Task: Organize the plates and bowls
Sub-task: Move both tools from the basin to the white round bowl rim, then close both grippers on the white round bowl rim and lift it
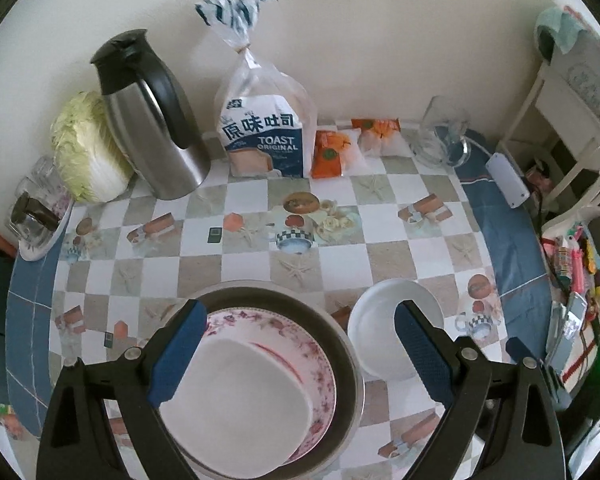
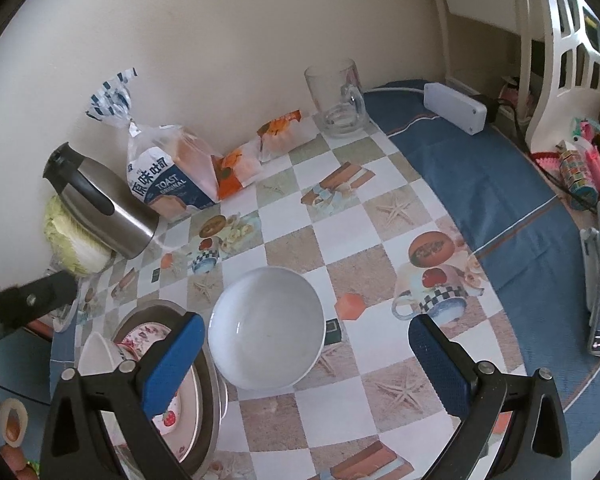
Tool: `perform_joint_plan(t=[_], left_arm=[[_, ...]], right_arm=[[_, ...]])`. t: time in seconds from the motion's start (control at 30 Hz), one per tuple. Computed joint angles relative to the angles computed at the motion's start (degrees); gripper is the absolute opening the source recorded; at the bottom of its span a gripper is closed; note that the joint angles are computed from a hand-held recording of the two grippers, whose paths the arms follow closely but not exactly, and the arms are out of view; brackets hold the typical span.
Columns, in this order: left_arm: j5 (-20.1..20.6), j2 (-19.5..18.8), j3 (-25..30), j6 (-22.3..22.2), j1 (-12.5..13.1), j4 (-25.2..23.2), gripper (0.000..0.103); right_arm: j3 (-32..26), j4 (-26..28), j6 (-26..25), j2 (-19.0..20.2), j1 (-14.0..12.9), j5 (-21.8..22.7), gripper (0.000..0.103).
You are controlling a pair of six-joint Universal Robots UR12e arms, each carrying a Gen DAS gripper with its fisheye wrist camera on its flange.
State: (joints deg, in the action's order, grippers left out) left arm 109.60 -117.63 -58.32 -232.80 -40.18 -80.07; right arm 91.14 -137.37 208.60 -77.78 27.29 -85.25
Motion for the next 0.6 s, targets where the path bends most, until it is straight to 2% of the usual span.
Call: perform_joint_plan(t=[0.17, 0.33, 0.43, 0.6], left_arm=[[-2.1, -2.6, 3.1, 0.4, 0.4, -2.2, 0.095], [-2.7, -4.9, 5.1, 1.2, 0.5, -4.3, 0.094], [-3.8, -5.8, 5.6, 1.5, 0.7, -4.9, 0.086], [-5.6, -7.3, 6.6, 3.4, 0.8, -5.6, 0.084]], right_arm=[[0.8, -0.5, 2.0, 0.8, -1.0, 3.2, 0.103], [1.3, -0.7, 3.0, 1.3, -1.4, 3.8, 0.103], [1.3, -0.3, 3.4, 1.7, -1.4, 3.5, 0.102], [1.1, 0.3, 3.4, 2.3, -1.5, 4.2, 0.093]])
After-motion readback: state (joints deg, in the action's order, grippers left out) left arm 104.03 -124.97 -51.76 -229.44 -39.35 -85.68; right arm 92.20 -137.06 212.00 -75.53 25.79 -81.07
